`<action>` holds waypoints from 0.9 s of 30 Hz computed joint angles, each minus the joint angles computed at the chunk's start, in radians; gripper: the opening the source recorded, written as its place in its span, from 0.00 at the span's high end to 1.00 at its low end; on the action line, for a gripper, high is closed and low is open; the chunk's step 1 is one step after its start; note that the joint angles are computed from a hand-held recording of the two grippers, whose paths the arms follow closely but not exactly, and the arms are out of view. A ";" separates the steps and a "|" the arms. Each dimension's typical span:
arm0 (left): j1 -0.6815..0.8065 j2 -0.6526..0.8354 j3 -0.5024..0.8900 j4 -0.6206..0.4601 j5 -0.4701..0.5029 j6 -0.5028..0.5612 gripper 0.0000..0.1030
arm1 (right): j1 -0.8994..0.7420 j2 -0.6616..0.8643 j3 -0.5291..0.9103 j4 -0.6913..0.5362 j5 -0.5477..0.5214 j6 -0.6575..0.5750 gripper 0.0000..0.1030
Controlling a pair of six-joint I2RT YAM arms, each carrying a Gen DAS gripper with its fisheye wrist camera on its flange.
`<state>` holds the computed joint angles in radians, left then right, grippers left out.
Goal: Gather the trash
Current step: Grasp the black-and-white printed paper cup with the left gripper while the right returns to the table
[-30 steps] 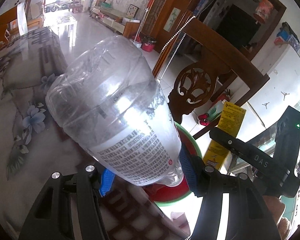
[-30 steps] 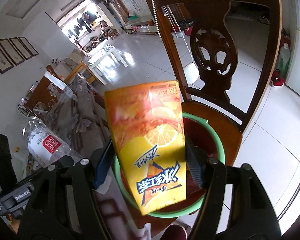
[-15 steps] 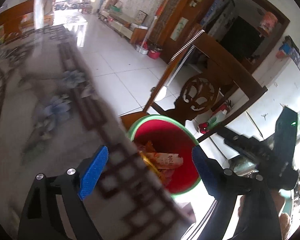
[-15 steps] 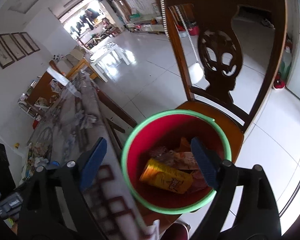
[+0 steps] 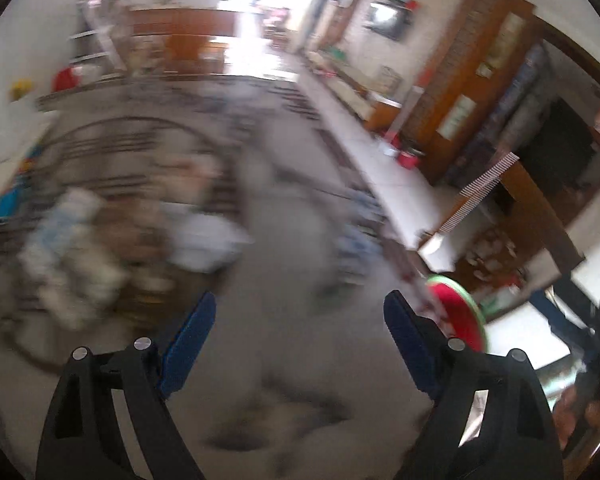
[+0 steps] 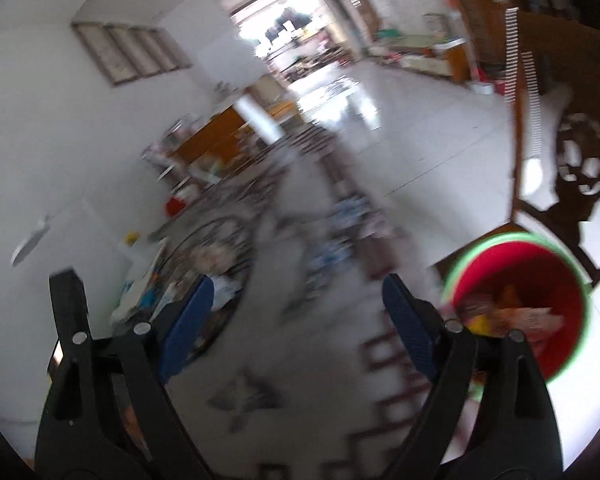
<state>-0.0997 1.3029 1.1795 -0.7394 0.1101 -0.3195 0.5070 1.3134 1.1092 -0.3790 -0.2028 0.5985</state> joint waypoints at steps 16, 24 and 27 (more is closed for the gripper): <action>0.413 0.292 0.082 -0.094 0.009 0.275 0.43 | 0.183 0.230 0.145 -0.059 0.109 -0.064 0.18; 0.427 0.352 0.100 -0.068 0.041 0.269 0.49 | 0.204 0.250 0.162 -0.082 0.114 -0.088 0.18; 0.452 0.341 0.095 -0.076 0.089 0.247 0.76 | 0.209 0.254 0.167 -0.089 0.123 -0.090 0.18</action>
<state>0.3526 1.6435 1.2740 -0.8154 0.1992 -0.0723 0.7160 1.5677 1.2760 -0.4677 -0.0799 0.5089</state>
